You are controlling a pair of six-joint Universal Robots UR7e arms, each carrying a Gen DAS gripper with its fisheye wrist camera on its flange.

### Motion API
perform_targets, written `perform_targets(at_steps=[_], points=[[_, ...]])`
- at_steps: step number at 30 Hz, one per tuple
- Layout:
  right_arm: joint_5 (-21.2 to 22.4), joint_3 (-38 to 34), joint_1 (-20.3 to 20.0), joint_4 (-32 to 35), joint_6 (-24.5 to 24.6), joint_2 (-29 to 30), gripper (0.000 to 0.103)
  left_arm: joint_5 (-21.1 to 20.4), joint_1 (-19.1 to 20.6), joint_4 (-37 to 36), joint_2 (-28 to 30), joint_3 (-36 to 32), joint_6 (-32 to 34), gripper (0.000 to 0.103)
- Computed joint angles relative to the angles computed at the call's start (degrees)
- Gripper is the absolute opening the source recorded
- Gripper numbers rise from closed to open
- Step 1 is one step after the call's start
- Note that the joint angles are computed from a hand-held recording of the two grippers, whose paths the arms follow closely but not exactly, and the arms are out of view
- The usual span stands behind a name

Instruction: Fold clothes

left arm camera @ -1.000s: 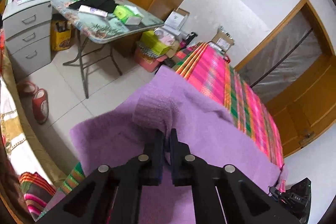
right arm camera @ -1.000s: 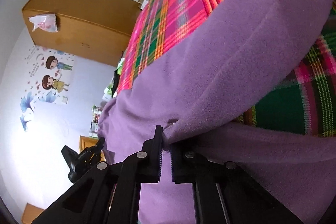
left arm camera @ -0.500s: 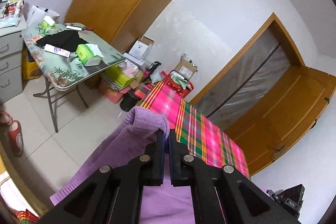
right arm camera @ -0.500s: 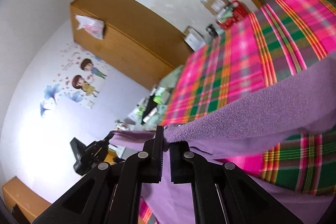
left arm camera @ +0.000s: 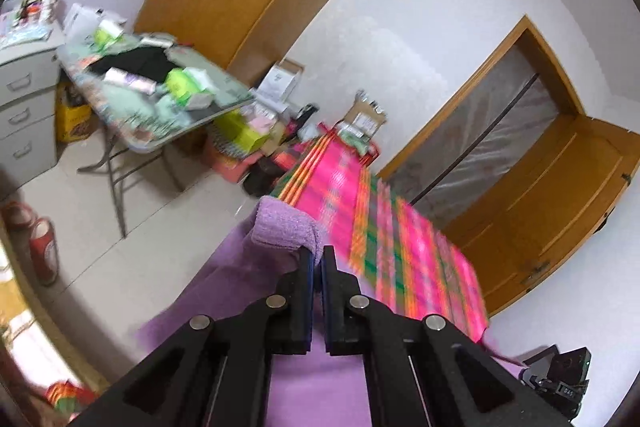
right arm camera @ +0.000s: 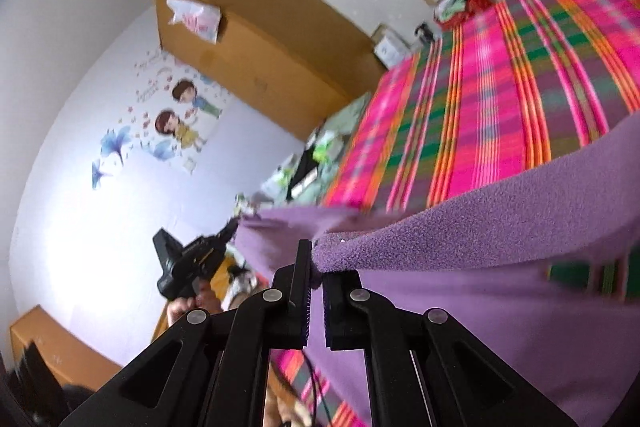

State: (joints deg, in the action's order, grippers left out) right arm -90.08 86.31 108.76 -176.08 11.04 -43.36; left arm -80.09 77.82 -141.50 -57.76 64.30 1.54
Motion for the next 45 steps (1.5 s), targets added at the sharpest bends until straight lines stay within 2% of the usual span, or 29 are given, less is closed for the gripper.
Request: perform_targets(at_steps=[7,11,13,18,21,24,31,38,40,43,45], points=[[0.22,5.7,-1.1,3.64,1.78,-0.47,0.004,2.87,3.06,-0.35,-4.1,8.34,-2.15,0.003],[-0.77,7.01,-2.27,5.71,3.31,0.45,0.004,4.99,4.04,2.2,-2.92,7.93,-2.85,0.003],[-0.81,7.5,-2.88,6.76,3.89,0.63,0.004,4.73,4.03,1.74,-3.18,8.26,-2.4,0.003],[-1.08,9.15,-2.34,6.63,1.21,-0.26,0.004,6.14,3.44,1.39,-2.91,7.81,0.48,0.003],[-2.15,9.75,-2.68,7.92,1.72,-0.01,0.004,7.61,3.46,2.19,-2.59,7.98,0.19,0.003],[-2.41,10.52,-2.57,7.49,1.83,-0.25,0.004,6.97,3.63,1.19,-3.55,9.25,0.35,0.003],[-3.32,6.83,-2.06,11.15,0.74,1.39,0.004,8.04,3.88,2.23,-3.06,8.9,0.3,0.003],[-3.27,6.12,-1.69,12.39,-0.28,1.69,0.004,7.23,4.24,2.61,-3.54,9.32,-0.16,0.006],[-2.96,6.55,-1.84,13.48,-0.91,0.66,0.008,7.79,3.91,2.5,-4.38,10.04,-0.17,0.006],[-4.69,7.02,-1.45,15.12,-3.03,-1.11,0.016,9.73,3.09,1.47,-5.92,11.75,0.35,0.006],[-6.51,7.39,-0.92,14.98,-4.93,-2.31,0.017,11.09,2.25,0.6,-6.92,12.95,1.04,0.006]])
